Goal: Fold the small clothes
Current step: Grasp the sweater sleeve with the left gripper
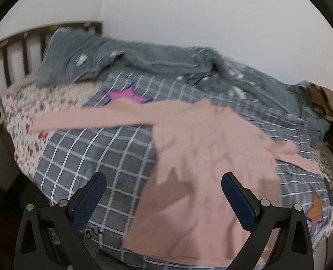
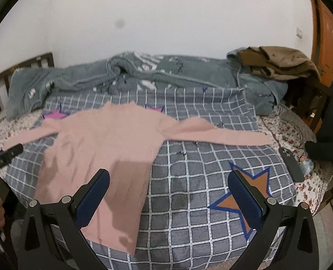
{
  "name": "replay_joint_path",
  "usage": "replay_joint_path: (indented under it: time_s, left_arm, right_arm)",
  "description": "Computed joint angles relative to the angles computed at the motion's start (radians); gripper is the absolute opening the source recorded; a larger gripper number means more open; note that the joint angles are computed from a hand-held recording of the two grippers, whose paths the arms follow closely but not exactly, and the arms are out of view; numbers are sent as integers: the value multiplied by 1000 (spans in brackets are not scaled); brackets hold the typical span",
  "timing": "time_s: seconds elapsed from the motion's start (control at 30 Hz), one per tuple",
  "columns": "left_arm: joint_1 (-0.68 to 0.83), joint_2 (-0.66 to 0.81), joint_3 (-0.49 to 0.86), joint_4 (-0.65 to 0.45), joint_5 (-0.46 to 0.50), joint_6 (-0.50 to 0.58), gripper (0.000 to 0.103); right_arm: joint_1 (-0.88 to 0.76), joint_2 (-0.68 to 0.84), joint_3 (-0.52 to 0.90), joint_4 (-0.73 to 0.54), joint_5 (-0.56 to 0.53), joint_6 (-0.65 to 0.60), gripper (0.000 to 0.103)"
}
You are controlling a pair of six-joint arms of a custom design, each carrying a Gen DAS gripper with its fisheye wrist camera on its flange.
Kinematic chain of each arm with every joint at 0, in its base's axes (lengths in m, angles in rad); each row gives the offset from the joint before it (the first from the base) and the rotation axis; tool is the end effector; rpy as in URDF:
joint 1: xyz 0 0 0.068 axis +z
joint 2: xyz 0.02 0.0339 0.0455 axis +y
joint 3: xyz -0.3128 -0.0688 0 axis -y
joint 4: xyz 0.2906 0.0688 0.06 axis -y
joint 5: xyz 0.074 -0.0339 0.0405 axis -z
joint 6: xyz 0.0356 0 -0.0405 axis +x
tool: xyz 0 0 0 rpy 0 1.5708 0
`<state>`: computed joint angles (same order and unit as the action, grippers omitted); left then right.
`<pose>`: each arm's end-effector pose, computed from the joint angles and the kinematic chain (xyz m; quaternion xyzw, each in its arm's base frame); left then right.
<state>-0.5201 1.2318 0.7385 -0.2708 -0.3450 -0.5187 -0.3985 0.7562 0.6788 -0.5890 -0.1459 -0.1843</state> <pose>0.2472 -0.1277 0.2494 -0.0667 0.9061 -0.0549 0.4140 0.1612 -0.0622 0.2980 0.0642 0.8954 -0.0624 0.4362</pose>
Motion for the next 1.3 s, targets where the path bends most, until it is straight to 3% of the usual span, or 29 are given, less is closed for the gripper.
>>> replay_joint_path:
  time_s: [0.17, 0.4, 0.53, 0.73, 0.9, 1.07, 1.23, 1.27, 1.3]
  left_arm:
    - [145, 63, -54, 99, 76, 35, 102]
    - [346, 188, -34, 187, 226, 73, 102]
    - [475, 254, -16, 256, 307, 52, 101]
    - [624, 385, 68, 276, 396, 54, 87]
    - [741, 474, 95, 342, 482, -6, 74]
    - [796, 549, 142, 388, 486, -8, 58]
    - [844, 615, 211, 404, 473, -51, 48]
    - [848, 629, 233, 388, 455, -56, 43]
    - [849, 640, 251, 371, 436, -57, 32]
  right_arm:
    - [57, 76, -78, 150, 57, 17, 103]
    - [-11, 205, -144, 377, -55, 58, 103]
    - [28, 328, -113, 433, 11, 50, 103]
    - [116, 429, -129, 548, 143, 2, 103]
    - [156, 497, -116, 573, 143, 8, 95]
    - [222, 549, -95, 631, 216, 6, 94]
    - [169, 636, 1, 577, 153, 75, 92]
    - [164, 647, 9, 580, 154, 80, 92]
    - [155, 655, 14, 584, 152, 82, 92]
